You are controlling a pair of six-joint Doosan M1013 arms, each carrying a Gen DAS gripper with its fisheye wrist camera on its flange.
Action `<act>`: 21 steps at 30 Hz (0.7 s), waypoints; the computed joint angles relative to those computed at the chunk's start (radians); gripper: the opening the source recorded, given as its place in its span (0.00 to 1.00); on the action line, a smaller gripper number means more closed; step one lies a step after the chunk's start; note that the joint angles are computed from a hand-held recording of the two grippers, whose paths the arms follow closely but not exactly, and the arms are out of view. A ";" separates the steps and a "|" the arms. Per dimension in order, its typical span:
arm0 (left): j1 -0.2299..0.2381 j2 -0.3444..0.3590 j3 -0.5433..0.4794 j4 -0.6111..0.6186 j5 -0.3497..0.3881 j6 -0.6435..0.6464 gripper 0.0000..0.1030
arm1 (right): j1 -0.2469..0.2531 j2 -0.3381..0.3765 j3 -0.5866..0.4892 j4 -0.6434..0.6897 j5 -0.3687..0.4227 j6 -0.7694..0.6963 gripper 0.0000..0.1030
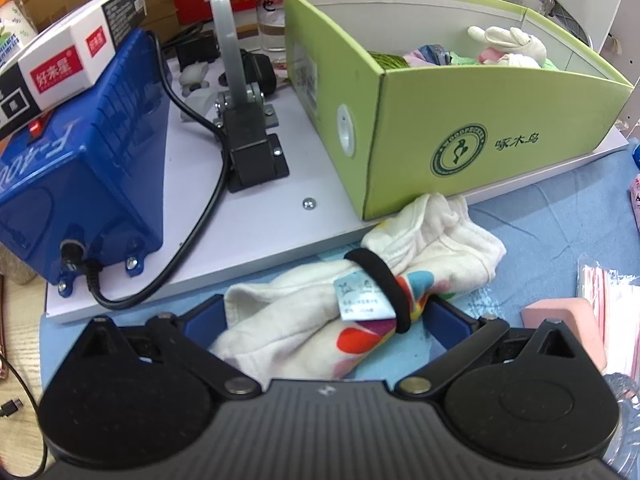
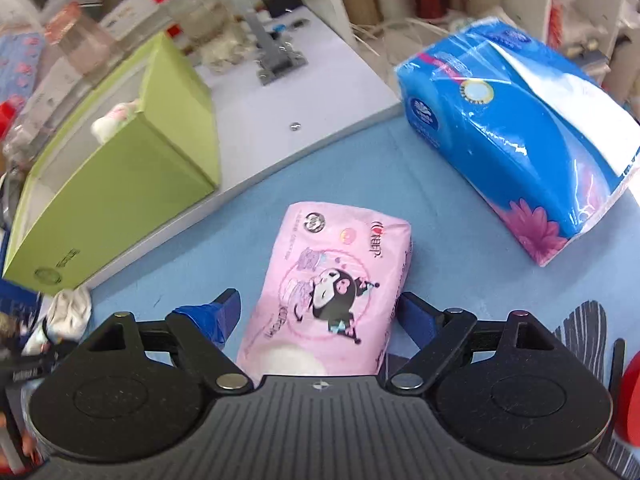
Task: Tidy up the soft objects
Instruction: 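Grasp the sock bundle with the left tool while the right tool grasps the pink Kuromi pack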
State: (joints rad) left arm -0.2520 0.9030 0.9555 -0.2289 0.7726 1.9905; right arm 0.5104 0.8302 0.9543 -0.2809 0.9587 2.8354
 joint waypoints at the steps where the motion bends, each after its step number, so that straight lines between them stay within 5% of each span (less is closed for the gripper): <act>1: 0.000 -0.002 0.004 -0.003 -0.006 0.003 1.00 | 0.000 0.016 -0.029 0.008 0.031 -0.021 0.71; 8: 0.006 -0.004 0.008 -0.039 -0.001 0.075 1.00 | 0.036 0.084 -0.149 -0.066 0.217 -0.249 0.73; 15: 0.017 -0.015 0.035 -0.109 -0.029 0.153 0.97 | 0.052 0.049 -0.074 -0.129 0.151 -0.218 0.75; 19: 0.030 -0.040 0.069 -0.160 -0.038 0.188 0.61 | 0.056 0.031 -0.033 -0.162 0.094 -0.237 0.72; 20: 0.033 -0.046 0.073 -0.162 -0.033 0.173 0.48 | 0.059 0.021 -0.011 -0.179 0.066 -0.235 0.67; 21: 0.039 -0.048 0.071 -0.170 -0.017 0.155 0.46 | 0.064 0.009 0.010 -0.195 0.042 -0.228 0.60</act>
State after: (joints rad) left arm -0.2135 0.8553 1.0260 -0.3989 0.7556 2.1458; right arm 0.5743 0.8394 0.9642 -0.4758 1.0012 2.6075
